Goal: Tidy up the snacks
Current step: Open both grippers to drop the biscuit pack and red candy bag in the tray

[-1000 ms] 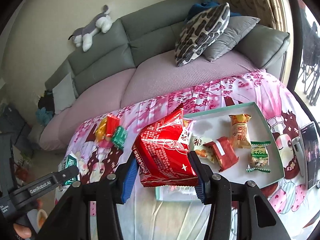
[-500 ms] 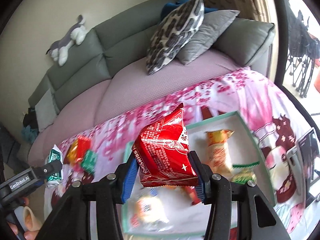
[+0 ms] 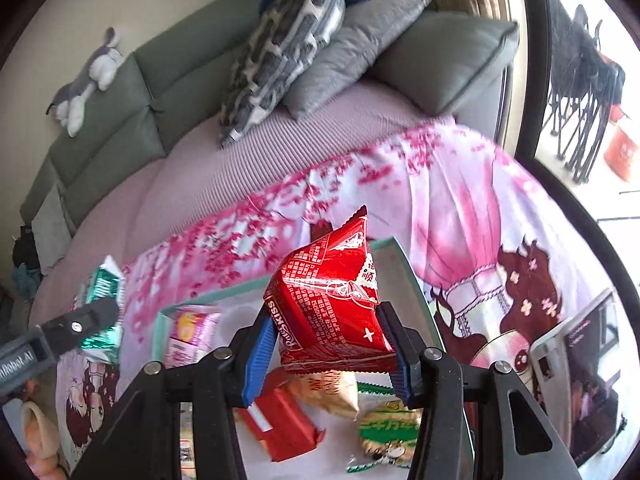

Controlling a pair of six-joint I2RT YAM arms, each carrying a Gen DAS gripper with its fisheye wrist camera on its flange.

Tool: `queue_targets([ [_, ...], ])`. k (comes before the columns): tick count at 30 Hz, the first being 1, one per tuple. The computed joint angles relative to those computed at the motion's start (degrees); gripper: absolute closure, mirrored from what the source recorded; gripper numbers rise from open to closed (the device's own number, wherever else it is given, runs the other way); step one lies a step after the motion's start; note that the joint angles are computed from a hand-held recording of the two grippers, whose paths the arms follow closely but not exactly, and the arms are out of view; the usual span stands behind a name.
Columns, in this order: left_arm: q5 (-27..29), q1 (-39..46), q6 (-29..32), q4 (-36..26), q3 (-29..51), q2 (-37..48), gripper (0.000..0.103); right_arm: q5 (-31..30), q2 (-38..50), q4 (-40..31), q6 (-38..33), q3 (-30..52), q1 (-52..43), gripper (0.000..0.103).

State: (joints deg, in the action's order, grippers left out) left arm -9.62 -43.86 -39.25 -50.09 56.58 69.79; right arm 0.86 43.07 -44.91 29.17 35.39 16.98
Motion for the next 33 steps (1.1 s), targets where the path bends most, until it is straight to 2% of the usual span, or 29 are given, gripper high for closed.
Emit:
queue_targets([
  [8,2.87,-1.21,-0.63,5.34,-1.18,8.58,0.051,-3.27,1.07,2.19,-4.82,-5.16,-8.79,0.05],
  [14,6.04,-0.59,-0.93,8.3,-1.85,13.1,0.051,-2.82,0.89,1.43,-6.25,-5.69,-9.11,0.05],
  [16,7.11,-0.61,-1.31,8.78,-2.67,12.71,0.049,-2.57,0.48,0.79,-6.3,-5.64,-8.8,0.05],
  [18,7.39,-0.77,-1.44,8.71,-3.27,11.69,0.04,-2.07,0.21,0.14,-6.1,-5.39,-7.89,0.048],
  [23,5.94,-1.04,-1.82,6.65,-4.33,6.24,0.038,1.16,0.56,-1.88,-4.05,-4.32,-3.52,0.047],
  [25,4.61,-0.98,-2.13,5.28,-5.12,3.21,0.031,1.95,0.49,-2.5,-3.3,-3.92,-1.99,0.04],
  [26,3.76,-1.01,-2.28,4.45,-5.58,1.82,0.027,2.42,0.41,-2.8,-2.66,-3.78,-0.97,0.033],
  [27,2.68,-0.86,-2.44,3.35,-6.13,0.1,0.027,2.95,0.35,-3.14,-2.01,-3.65,-0.02,0.026],
  [31,-1.52,1.41,-2.59,-1.17,-9.34,-6.65,0.027,6.95,-0.28,-4.75,1.9,-3.28,5.72,0.018],
  [33,-3.57,4.37,-1.66,-3.26,-11.67,-10.37,0.026,9.54,-0.95,-5.33,4.67,-3.19,9.25,0.007],
])
